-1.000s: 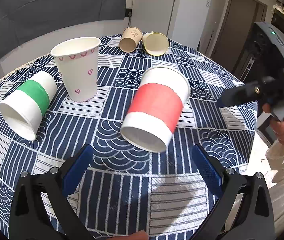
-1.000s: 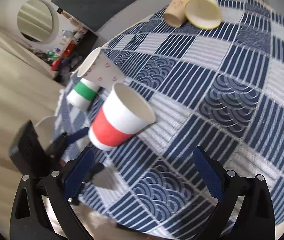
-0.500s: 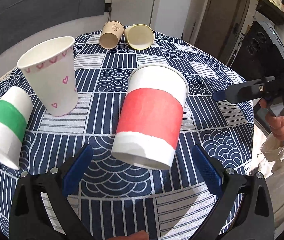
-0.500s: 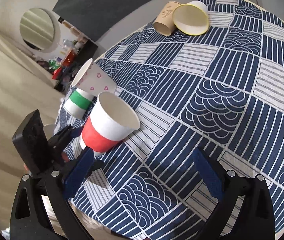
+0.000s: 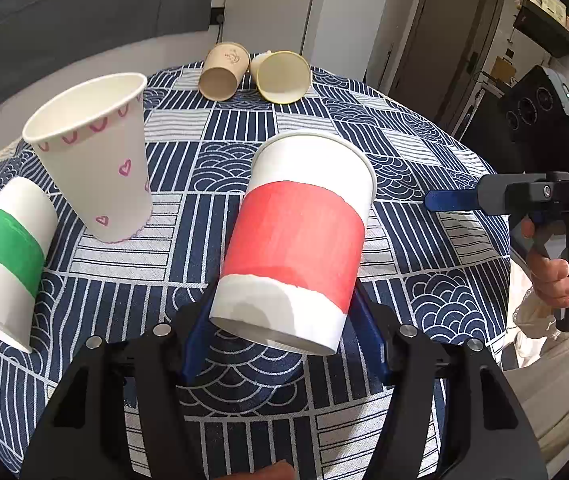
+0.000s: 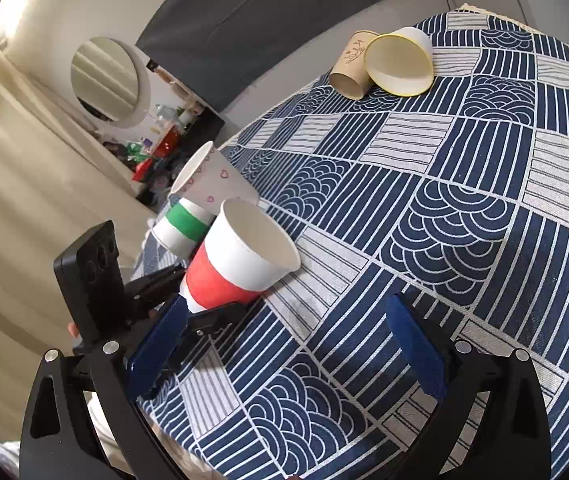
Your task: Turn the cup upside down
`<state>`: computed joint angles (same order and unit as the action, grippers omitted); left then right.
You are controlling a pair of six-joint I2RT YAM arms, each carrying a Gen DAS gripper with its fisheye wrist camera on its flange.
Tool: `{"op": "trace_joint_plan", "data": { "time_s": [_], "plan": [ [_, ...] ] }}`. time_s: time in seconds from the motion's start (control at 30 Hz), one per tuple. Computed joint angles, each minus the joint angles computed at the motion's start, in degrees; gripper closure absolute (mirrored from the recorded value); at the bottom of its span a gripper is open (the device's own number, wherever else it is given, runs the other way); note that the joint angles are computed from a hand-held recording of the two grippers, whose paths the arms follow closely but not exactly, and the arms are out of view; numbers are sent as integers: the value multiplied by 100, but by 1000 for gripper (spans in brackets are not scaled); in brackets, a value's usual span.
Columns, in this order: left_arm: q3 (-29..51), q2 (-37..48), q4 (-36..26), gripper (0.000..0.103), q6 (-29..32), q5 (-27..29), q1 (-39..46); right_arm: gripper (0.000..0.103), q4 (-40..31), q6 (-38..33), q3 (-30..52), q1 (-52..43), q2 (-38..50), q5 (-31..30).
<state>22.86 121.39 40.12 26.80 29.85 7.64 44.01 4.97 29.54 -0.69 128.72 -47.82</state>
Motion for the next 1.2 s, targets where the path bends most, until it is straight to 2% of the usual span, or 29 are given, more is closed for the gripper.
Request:
{"op": "trace_joint_plan", "data": {
  "time_s": [0.1,0.43,0.77,0.87,0.97,1.0,1.2],
  "plan": [
    [-134,-133,7,41,32,-27,-3,8,-115,-74,10,-28,3,-38],
    [-870,-943,420,42,-45,-161,134,8,623,-267,-556,10,-89,409],
    [-1060,-2035,0,43,-353,-503,27,8,810,-607,-874,-125,-44,451],
    [-901,-2455,-660,43,-396,-885,-224,8,814,-657,-885,-101,18,509],
    [-287,-2761,-2269,43,-291,-807,-208,8,870,-673,-897,-20,46,695],
    [-98,-2812,-2625,43,-347,-914,-257,8,940,-663,-917,12,57,763],
    [767,-2694,-3844,43,-391,-2321,-993,8,966,-728,-909,114,27,849]
  ]
}}
